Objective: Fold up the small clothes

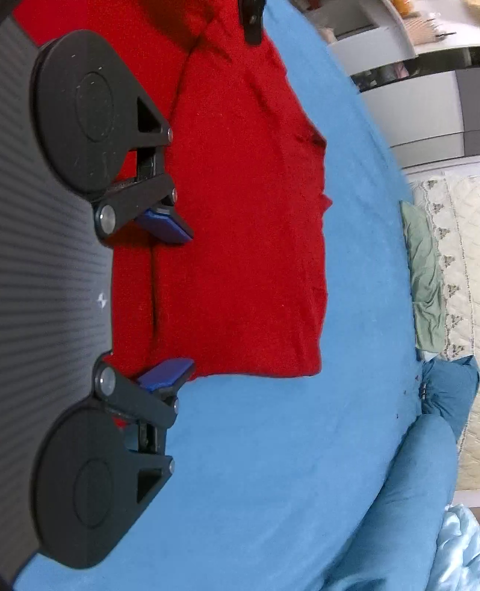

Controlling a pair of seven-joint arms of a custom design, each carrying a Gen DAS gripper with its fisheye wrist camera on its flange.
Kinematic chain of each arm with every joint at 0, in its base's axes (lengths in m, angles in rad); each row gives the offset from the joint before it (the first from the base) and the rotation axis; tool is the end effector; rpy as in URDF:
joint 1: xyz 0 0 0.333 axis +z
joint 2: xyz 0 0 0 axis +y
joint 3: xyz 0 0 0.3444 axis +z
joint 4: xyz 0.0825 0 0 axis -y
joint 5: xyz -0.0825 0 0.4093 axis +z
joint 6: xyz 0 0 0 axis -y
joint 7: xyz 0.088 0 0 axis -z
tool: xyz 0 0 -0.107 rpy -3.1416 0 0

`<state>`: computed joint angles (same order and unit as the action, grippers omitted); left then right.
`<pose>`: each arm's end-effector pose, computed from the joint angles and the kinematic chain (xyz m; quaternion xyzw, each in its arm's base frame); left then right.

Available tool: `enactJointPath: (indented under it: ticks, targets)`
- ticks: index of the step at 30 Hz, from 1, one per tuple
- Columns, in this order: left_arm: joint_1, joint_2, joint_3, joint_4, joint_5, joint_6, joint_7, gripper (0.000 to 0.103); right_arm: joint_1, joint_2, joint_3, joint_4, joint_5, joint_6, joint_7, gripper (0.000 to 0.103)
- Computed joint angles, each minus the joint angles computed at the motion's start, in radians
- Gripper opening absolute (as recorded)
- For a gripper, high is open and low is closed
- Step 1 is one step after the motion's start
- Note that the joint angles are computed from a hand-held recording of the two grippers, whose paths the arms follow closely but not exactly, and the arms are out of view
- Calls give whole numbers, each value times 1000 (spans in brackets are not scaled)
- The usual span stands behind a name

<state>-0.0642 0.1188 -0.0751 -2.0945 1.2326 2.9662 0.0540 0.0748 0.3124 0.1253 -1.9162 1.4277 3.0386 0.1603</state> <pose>0.5954 -0.1470 0.4325 -0.7094 0.5617 -0.3147 0.2867 0.6593 0.0502 0.3870 -0.6978 0.5656 -0.2245 0.3779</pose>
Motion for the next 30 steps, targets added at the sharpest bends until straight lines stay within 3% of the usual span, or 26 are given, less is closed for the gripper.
enactJointPath:
  ticks: [2, 6, 10, 12, 16, 19, 21, 23, 25, 26, 28, 30]
  targets:
    - [19, 12, -6, -16, -102, 10, 79, 61, 14, -17, -15, -17, -75, 0, 52, 84]
    - [2, 9, 29, -25, 54, 47, -99, 62, -17, -9, 5, 46, 17, -75, -33, 87]
    - [12, 15, 9, -19, -30, 30, -42, 67, 40, 123, -58, 187, -280, -124, 302, 86]
    - [13, 13, 4, -21, -64, 22, 6, 67, 84, 205, -111, 277, -414, -103, 475, 86]
    - [8, 17, 7, -21, -64, 19, 39, 68, 84, 318, -143, 430, -533, -130, 640, 87]
    - [0, 22, 11, -15, -52, 13, 23, 71, 78, 333, -137, 447, -597, -123, 689, 87]
    - [-4, 22, 8, -11, -58, -5, 25, 72, 60, 302, -105, 401, -608, -91, 686, 87]
    - [-6, 15, 1, -13, -88, -26, 45, 72, -1, 257, -15, 344, -573, -51, 624, 88]
    - [-4, -3, -5, -24, -121, -35, 62, 72, -110, 193, 123, 263, -456, -35, 475, 88]
    - [-4, -18, -7, -33, -131, -40, 62, 72, -135, 163, 155, 229, -412, -34, 422, 88]
    - [-2, -63, -12, -61, -142, -70, 48, 73, -166, 89, 195, 149, -313, -35, 302, 90]
    - [7, -116, -20, -95, -156, -109, 42, 82, -186, 22, 216, 84, -226, -48, 196, 95]
